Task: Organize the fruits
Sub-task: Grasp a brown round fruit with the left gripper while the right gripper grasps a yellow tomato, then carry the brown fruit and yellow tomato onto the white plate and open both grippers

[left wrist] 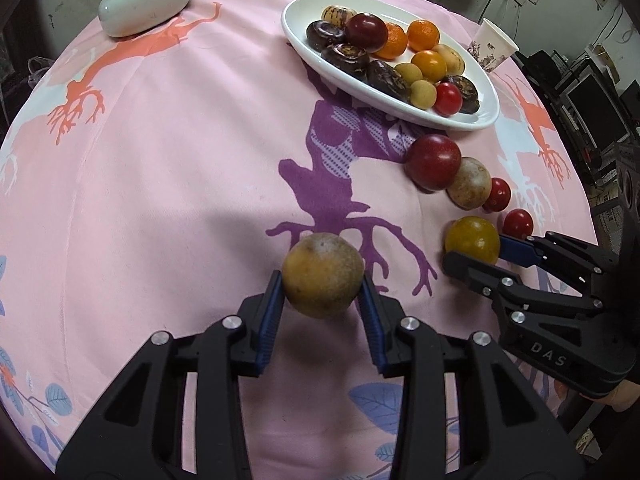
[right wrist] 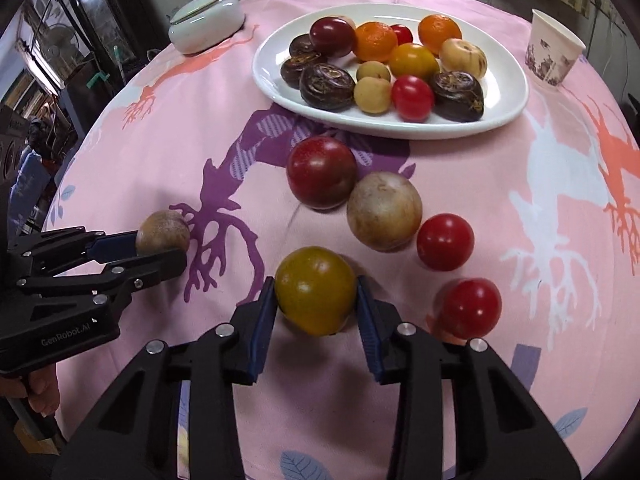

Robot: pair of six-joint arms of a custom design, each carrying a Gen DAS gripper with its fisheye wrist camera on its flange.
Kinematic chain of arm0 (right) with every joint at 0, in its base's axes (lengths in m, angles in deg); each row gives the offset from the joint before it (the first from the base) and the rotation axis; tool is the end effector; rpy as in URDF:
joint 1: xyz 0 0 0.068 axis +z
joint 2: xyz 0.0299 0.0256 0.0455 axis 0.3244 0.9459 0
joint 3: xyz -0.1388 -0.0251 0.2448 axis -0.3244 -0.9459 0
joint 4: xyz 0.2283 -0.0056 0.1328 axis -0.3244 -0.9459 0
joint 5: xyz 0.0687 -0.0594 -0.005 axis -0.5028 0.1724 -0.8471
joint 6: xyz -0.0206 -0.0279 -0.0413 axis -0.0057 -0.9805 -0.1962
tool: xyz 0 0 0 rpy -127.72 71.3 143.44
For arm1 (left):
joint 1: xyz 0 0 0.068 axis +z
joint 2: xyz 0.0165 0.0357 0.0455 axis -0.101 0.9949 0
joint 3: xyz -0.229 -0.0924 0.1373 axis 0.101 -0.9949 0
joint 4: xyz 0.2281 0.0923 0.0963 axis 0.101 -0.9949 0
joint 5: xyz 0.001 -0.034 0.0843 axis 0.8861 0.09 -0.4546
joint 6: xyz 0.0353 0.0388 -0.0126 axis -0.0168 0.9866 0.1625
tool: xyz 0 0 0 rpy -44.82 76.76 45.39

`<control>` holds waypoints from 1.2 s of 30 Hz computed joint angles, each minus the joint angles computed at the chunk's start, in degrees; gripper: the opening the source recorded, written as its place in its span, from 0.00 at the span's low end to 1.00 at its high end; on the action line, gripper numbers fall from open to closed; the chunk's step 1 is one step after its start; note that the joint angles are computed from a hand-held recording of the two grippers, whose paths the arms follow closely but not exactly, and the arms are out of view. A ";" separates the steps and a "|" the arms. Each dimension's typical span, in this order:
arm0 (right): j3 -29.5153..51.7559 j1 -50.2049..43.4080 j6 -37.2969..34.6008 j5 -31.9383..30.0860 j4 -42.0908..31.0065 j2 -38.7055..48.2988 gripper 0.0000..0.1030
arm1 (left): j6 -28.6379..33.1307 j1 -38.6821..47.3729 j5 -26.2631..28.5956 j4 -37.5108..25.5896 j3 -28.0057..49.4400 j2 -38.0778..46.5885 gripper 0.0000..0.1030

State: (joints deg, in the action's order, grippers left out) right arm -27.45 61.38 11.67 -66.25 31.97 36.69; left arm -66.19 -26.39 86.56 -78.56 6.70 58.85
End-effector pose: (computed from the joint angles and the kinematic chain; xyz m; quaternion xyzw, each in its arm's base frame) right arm 0.2440 0.2215 0.1466 -0.1276 0.9664 0.1121 0.1931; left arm 0.2580 -0.1017 0.1588 0.0764 0.9764 -0.1136 0.1668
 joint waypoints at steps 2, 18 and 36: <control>-1.29 -1.22 0.83 -2.29 0.55 -1.91 0.37 | -0.10 0.09 0.03 -0.43 0.38 -0.44 0.37; -1.54 -15.04 1.23 -9.14 0.57 -14.84 0.38 | 1.62 -1.26 1.01 -4.60 17.13 2.19 0.37; 18.52 -21.44 2.86 -14.62 3.51 7.61 0.38 | -0.70 -0.80 1.09 -4.83 38.58 24.92 0.37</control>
